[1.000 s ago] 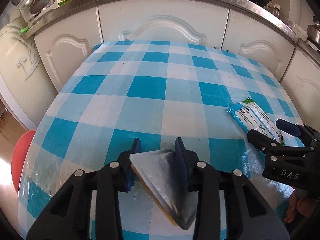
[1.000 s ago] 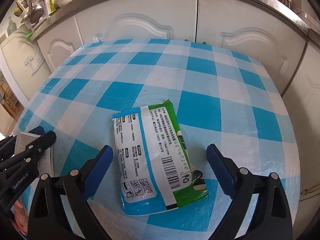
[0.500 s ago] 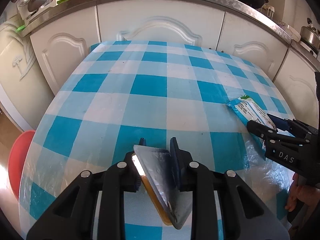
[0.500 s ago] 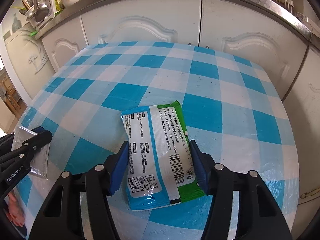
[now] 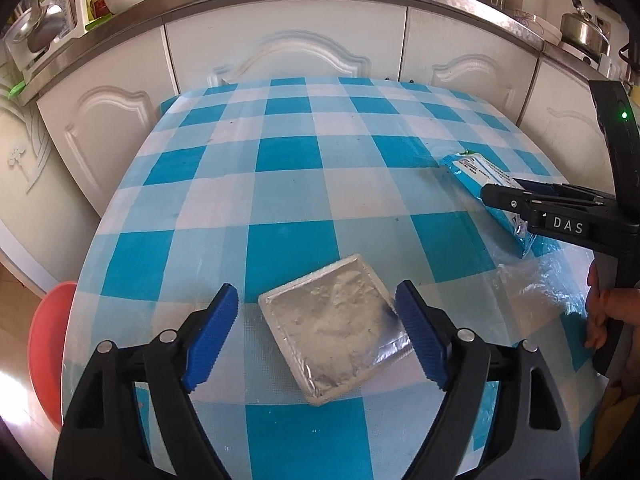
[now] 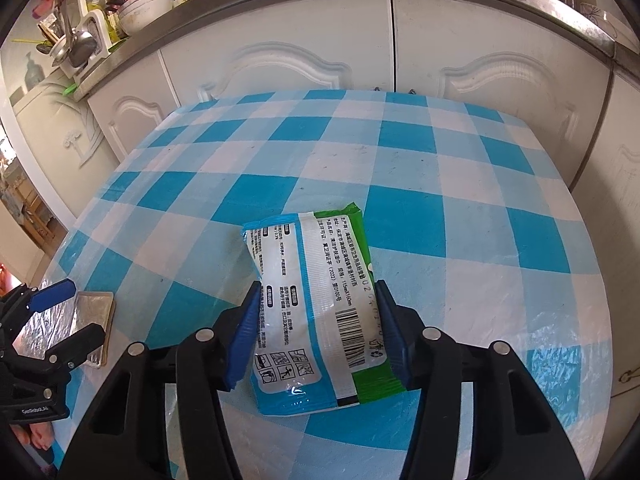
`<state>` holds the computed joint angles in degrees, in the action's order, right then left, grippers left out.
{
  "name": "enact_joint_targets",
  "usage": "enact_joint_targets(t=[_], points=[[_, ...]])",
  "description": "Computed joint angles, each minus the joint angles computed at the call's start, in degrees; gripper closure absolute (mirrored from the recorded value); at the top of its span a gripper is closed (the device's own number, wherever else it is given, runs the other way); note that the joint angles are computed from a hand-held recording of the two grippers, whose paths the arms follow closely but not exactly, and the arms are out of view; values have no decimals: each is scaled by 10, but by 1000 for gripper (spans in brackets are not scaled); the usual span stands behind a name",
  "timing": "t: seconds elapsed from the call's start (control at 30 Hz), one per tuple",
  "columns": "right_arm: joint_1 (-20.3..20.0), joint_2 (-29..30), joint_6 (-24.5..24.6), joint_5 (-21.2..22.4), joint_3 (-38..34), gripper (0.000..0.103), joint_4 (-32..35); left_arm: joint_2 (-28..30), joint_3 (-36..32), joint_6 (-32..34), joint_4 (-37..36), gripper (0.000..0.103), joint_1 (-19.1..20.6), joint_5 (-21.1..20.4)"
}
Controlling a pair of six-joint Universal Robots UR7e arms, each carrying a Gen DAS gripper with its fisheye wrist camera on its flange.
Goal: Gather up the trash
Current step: 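Grasp the silver foil packet with the left gripper while the right grasps the wet-wipe packet, then carry the foil packet and wet-wipe packet to the red bucket and release both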
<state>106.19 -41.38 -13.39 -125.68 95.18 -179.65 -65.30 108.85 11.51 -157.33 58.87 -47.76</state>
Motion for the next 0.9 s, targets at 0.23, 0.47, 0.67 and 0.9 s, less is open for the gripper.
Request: enact_joint_targets(t=[0.23,0.47,0.67,0.9], points=[[0,-5,8,11,6,48,1,-1,-2,-41,38,20,-5,9],[0,-7,13,13,10,48,0,10,-5,-40,28,20,-8,24],[-1,-11,24,21,16,48,-2,7,2,-32,12,38,-11,31],[2,-14,33,41,26,48,-4,-11,11,-41,9,39,-5,12]])
